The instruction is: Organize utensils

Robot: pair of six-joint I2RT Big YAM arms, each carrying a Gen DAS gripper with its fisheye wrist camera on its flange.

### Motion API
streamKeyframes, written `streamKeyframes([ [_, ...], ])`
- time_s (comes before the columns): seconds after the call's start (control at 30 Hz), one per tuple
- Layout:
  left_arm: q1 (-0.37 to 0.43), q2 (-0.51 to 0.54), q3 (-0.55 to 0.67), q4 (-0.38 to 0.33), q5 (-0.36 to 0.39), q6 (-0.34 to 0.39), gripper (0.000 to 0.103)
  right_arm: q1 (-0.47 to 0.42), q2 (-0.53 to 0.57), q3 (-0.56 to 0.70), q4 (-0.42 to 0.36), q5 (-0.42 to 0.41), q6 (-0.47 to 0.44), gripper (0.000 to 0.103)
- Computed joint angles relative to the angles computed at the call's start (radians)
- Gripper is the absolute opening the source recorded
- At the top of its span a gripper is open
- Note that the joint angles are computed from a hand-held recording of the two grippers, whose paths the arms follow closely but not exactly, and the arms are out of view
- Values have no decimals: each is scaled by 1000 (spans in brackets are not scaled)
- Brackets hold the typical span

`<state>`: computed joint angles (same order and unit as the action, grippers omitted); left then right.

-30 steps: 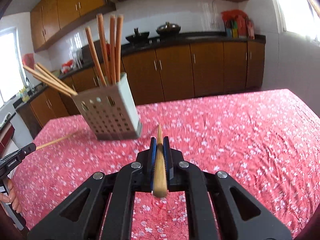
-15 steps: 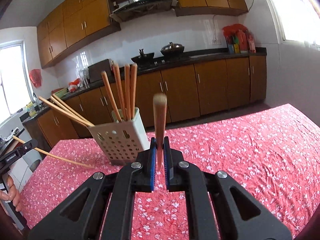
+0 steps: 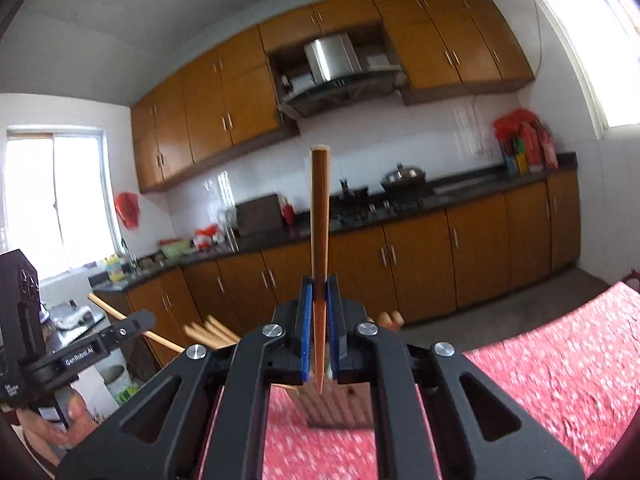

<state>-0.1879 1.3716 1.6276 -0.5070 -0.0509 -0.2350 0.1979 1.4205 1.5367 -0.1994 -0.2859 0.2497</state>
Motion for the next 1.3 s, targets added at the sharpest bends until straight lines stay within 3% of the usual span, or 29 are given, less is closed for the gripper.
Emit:
streamKeyframes([
  [0.13,-17,40,62,24,-31,-18,7,23,37,45,40,66,-20,8],
  [0.33,-14,93,122,50,-56,-66,7,37,111,119,-19,117,-46,8],
  [0.43,-12,103,138,70,-84,-49,7,37,122,120,-30,119,-43,8],
  [0.6,-17,156,177,29,-105,-36,7,42,143,138,-73,123,-52,8],
  [0.77,-14,198,192,-21,-77,-43,7,49,166,171,-130,131,-68,8],
  [0.83,-15,208,201,-37,-72,-40,8,49,171,182,-150,127,-67,16],
  [0.9,-15,201,189,-30,-73,-33,17,48,160,166,-139,134,-58,48],
  [1.13,-5,125,100,26,-82,-40,46,37,99,102,-88,149,-61,51],
  [1.3,-10,23,-33,65,-128,0,81,31,25,0,-37,174,-86,78],
])
